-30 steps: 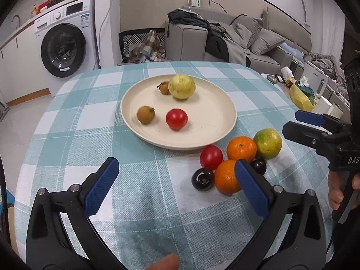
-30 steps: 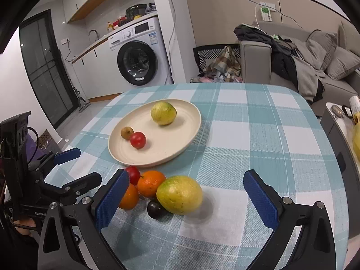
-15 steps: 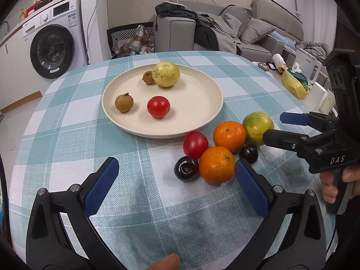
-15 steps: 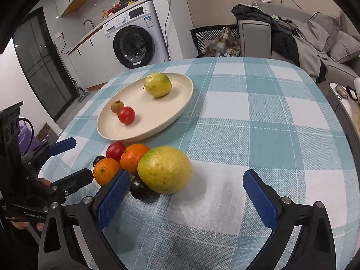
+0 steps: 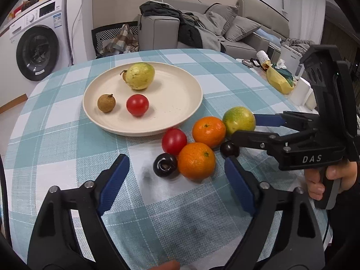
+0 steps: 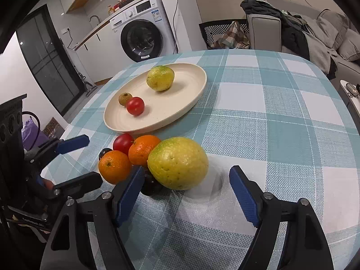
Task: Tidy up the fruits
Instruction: 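Move right tool to second yellow guava and grasp it, then grasp tangerine with left tool while right tool holds guava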
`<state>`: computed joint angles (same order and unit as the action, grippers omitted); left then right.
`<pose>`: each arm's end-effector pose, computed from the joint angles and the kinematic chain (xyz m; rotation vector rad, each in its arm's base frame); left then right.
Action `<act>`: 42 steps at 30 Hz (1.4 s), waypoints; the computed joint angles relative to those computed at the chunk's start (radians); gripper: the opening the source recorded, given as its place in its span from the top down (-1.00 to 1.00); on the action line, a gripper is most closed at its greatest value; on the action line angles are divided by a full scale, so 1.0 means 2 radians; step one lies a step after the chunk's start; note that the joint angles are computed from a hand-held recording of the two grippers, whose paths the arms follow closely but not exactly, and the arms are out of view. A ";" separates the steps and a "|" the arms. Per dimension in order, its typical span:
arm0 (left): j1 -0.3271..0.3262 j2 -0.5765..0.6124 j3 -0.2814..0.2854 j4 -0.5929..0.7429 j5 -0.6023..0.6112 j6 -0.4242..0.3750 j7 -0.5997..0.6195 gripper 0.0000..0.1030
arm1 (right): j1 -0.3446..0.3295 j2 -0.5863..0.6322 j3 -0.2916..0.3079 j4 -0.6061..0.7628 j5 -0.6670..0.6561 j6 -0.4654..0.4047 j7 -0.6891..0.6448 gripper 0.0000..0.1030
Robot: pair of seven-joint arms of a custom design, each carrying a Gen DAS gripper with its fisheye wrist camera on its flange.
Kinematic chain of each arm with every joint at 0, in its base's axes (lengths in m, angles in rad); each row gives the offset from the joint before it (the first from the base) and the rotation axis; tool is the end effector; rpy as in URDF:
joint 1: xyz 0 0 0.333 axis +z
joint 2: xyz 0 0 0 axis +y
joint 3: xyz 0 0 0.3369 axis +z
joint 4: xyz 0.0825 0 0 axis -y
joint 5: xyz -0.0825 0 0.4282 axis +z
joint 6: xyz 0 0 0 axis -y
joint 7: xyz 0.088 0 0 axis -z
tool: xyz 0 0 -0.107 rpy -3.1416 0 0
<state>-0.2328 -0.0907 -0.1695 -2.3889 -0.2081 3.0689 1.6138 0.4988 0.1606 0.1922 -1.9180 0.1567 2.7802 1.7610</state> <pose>0.5240 -0.2063 0.4356 -1.6059 2.0661 -0.9304 0.5365 0.4262 0.4925 -2.0013 1.3839 -0.1420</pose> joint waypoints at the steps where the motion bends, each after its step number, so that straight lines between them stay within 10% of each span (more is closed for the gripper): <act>1: -0.002 0.000 0.001 0.000 -0.003 0.001 0.004 -0.60 | -0.001 0.000 0.001 0.000 0.004 0.002 -0.002 -0.56; 22: -0.043 -0.004 0.020 0.001 -0.152 0.010 0.144 -0.41 | -0.005 0.001 0.010 -0.005 0.072 0.021 -0.059 -0.07; 30: -0.085 -0.006 0.043 0.020 -0.337 -0.022 0.329 0.10 | -0.008 -0.014 0.012 -0.021 0.082 0.038 -0.059 -0.07; 42: -0.021 0.011 -0.014 0.018 -0.157 -0.004 0.176 0.11 | -0.008 -0.015 0.013 -0.019 0.094 0.034 -0.070 -0.07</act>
